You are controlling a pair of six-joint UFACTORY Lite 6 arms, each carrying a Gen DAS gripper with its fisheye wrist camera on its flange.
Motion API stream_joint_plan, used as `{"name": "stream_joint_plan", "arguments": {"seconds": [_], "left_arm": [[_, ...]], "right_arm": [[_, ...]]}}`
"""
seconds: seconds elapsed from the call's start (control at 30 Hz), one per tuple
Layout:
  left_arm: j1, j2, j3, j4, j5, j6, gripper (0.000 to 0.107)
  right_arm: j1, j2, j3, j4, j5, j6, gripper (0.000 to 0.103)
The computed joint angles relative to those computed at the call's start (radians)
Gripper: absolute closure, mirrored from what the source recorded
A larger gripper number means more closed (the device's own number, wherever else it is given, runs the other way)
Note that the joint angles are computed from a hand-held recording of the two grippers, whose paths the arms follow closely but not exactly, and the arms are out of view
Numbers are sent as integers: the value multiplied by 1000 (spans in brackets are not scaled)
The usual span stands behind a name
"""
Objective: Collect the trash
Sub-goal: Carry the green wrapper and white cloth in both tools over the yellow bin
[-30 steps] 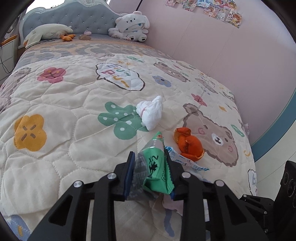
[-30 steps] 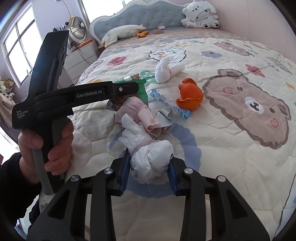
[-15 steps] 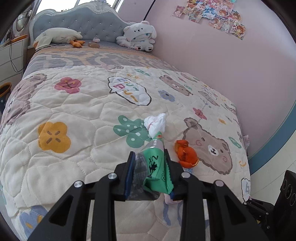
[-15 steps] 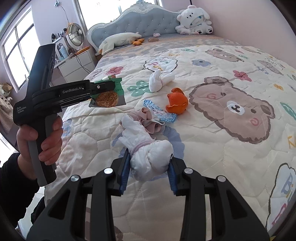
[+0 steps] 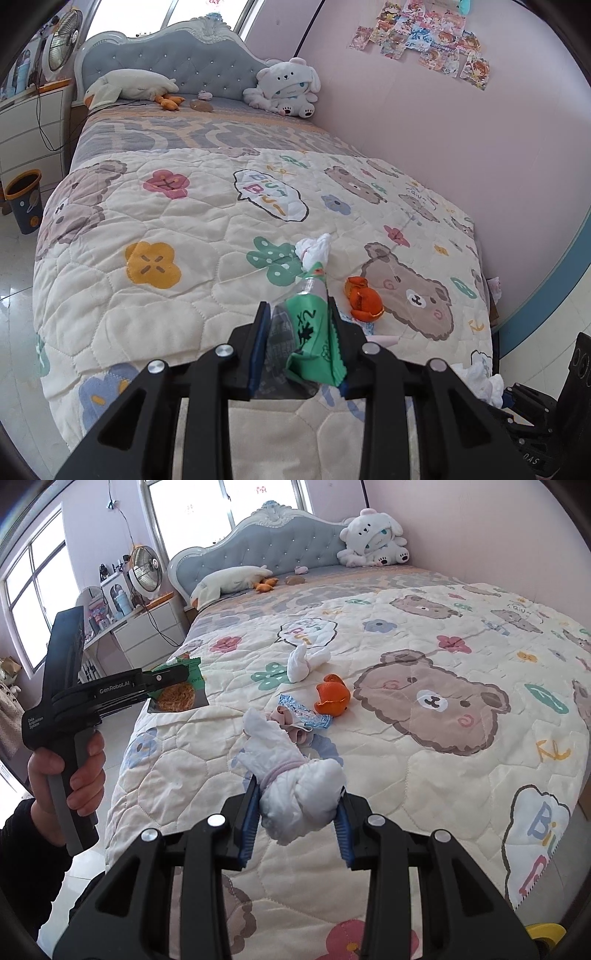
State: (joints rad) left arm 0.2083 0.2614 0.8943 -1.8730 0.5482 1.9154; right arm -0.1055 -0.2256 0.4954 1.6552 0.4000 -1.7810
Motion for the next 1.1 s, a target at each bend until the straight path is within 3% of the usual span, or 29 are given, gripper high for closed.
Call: {"name": "stream_joint_plan", "arguments": {"seconds": [0.6, 0.8, 1.1], "left_arm": [[-3, -507, -354, 103, -12, -108, 79], [-74, -700, -440, 203, -53, -244, 79], [-282, -959, -521, 413, -175, -535, 79]], "right_arm": [[-163, -447, -98, -463, 159, 442, 69], [-318, -565, -104, -548, 301, 492, 69], [-697, -635, -91, -561, 606, 371, 69]]}}
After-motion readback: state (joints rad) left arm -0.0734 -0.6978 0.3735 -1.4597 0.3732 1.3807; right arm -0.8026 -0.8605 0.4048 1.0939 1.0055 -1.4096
